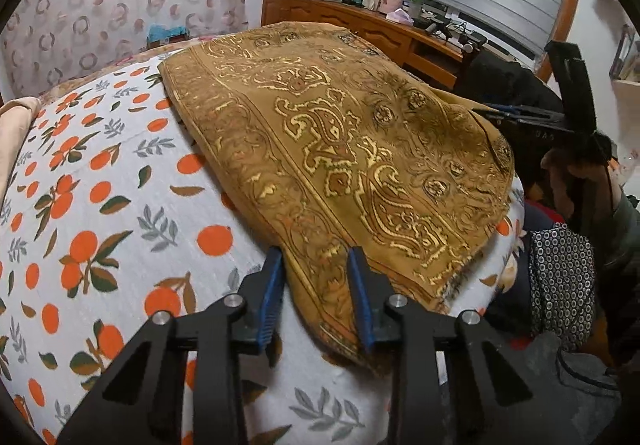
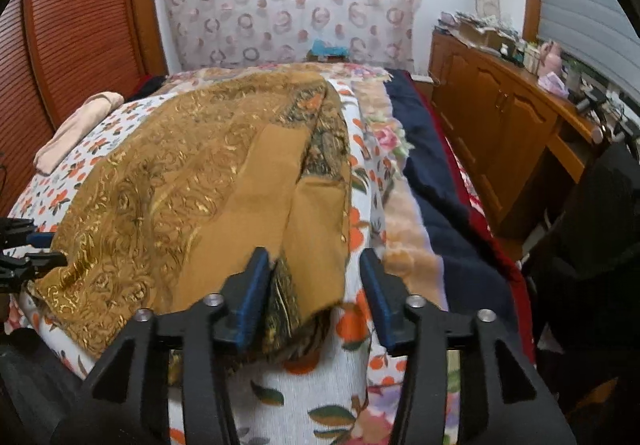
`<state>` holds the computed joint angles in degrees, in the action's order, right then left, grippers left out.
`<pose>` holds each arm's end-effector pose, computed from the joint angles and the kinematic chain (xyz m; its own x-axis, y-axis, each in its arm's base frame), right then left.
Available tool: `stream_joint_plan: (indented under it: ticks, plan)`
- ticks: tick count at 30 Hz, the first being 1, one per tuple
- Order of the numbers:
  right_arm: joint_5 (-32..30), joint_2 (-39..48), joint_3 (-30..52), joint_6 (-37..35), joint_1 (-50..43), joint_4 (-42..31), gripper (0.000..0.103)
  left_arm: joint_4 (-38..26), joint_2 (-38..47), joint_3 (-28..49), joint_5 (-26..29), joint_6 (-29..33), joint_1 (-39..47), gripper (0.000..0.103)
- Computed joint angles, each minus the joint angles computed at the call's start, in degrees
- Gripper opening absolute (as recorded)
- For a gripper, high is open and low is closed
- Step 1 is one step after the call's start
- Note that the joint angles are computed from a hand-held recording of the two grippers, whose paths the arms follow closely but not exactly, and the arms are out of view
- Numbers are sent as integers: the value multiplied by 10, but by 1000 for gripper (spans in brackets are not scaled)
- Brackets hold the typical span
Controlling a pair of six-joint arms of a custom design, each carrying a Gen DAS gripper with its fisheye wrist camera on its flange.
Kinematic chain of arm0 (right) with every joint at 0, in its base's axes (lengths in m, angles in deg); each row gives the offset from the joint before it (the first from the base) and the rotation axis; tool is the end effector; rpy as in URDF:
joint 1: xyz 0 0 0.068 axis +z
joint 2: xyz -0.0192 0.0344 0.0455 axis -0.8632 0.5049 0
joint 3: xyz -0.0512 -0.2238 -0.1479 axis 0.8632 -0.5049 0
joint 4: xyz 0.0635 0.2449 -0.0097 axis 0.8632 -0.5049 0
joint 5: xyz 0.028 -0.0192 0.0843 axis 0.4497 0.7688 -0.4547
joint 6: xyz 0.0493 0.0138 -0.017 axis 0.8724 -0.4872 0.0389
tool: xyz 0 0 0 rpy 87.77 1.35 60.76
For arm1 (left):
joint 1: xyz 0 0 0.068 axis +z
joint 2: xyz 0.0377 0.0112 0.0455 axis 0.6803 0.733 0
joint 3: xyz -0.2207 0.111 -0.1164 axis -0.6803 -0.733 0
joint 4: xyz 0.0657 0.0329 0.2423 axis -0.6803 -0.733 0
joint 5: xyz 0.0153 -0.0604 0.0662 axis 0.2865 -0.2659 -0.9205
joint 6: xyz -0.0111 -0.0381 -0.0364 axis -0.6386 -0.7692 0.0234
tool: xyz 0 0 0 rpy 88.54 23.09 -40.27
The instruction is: Fold small clothes
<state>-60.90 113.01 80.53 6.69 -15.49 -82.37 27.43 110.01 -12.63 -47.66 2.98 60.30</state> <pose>0.1795 0.1524 0.1507 -0.7042 -0.0162 -0.7098 -0.0565 0.9978 0.0333 0.2100 0.0426 0.1271 -0.6571 0.3894 -0.6455 0.6292 0.7548 -0.1852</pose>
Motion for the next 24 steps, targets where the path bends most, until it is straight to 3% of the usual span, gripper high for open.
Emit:
stream_joint_plan:
  ticks: [7,15,21,24]
  plan:
    - [-73,9,-43,28,-17,56,52,-7,4,3,3,3,7,31]
    - [-104,3,-53,33,-6,92,53,1,0,-2,2,6,6,30]
    - [-116,-68,-103,58,-30,121,63,0,1,0,3,0,2,30]
    - [-95,-127,-115,68,-33,97,67,1,1,0,3,-1,2,30]
